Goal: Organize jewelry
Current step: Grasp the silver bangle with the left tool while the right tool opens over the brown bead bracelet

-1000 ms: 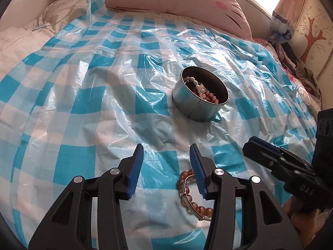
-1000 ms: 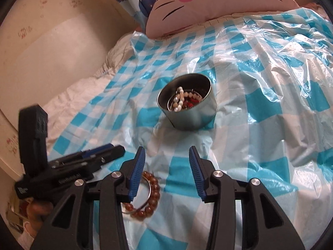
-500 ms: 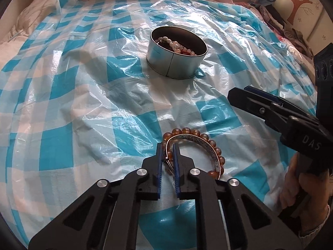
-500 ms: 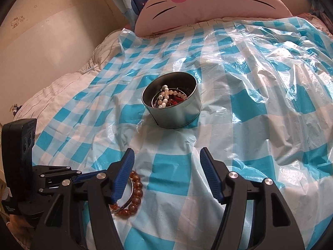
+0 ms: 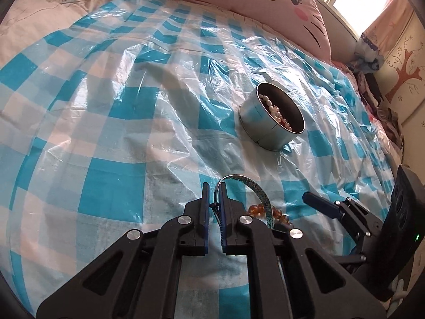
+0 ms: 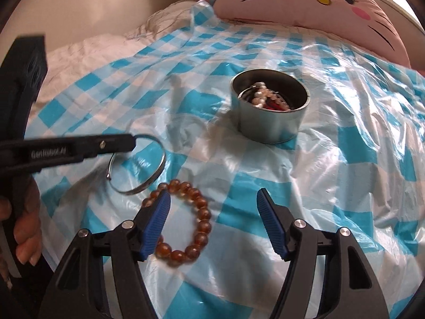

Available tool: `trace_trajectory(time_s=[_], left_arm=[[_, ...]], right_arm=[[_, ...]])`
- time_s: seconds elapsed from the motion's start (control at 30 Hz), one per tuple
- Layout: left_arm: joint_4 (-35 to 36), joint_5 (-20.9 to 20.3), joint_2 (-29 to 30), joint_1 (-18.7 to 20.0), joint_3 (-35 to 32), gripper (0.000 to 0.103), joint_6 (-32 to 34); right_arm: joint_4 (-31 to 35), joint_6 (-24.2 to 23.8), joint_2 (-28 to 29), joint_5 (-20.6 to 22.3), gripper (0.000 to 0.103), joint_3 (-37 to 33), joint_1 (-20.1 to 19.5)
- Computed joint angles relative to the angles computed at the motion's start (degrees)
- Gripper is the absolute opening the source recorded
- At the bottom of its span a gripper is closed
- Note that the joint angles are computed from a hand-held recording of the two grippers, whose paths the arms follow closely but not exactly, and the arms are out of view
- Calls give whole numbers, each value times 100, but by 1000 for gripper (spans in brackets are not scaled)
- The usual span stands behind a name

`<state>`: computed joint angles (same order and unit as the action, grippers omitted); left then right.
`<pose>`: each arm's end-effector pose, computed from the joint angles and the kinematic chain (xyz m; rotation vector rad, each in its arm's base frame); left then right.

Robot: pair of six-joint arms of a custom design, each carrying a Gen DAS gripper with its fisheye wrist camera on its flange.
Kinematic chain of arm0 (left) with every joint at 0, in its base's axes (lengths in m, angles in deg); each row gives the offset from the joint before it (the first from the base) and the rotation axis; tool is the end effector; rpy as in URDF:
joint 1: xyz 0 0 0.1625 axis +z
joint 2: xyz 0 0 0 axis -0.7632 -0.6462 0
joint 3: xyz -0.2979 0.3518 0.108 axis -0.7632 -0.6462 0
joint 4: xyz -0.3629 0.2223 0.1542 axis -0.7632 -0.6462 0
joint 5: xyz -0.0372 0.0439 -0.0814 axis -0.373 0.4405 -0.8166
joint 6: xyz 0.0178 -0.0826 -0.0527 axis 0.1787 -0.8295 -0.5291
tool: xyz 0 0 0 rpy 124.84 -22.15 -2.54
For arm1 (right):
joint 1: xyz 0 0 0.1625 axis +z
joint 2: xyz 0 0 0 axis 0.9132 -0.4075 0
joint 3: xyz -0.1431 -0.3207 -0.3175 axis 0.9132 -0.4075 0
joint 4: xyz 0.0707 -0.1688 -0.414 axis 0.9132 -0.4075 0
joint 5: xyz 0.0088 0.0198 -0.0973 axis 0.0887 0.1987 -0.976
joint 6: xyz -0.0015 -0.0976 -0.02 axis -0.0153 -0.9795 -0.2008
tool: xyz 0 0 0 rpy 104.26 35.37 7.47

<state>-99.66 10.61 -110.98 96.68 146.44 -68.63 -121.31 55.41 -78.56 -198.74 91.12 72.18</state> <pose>-0.0424 -0.3226 0.3805 0.3179 2.6513 -0.6492 0.4325 -0.2971 -0.0512 0.6818 -2.4162 0.6074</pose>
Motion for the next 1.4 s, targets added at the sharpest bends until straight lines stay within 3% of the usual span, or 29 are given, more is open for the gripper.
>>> trace_trajectory(time_s=[0.07,0.13,0.3,0.4,0.77,0.97,1.07,1.23,1.4], left_arm=[[-7,23,40,-23,13,6,9],[-5,33,105,-59,30,6,52],[-172,-45,397,-112,86,6,256],[-153,-69,575,-139,106,6,299],[163,249,799,-280,159,8,161],[184,265,801,-323,164,12,182],[202,313,807,-389,185,17,205],[286,469,789,-554,234,35,181],[322,544,784,-604,245,42,168]], right_arm=[[783,123,180,-522,49,-249,112],[971,391,169,-888,49,-254,121],[907,1315,-200,-1190,28,92,-122],[627,1255,-273,-992,28,200,-168],[664,1180,-244,-703,28,159,-270],[522,1126,-250,-545,36,187,-303],[534,1088,-232,-542,39,166,-299],[493,1093,-222,-514,39,170,-306],[446,1086,-225,-491,43,187,-319]])
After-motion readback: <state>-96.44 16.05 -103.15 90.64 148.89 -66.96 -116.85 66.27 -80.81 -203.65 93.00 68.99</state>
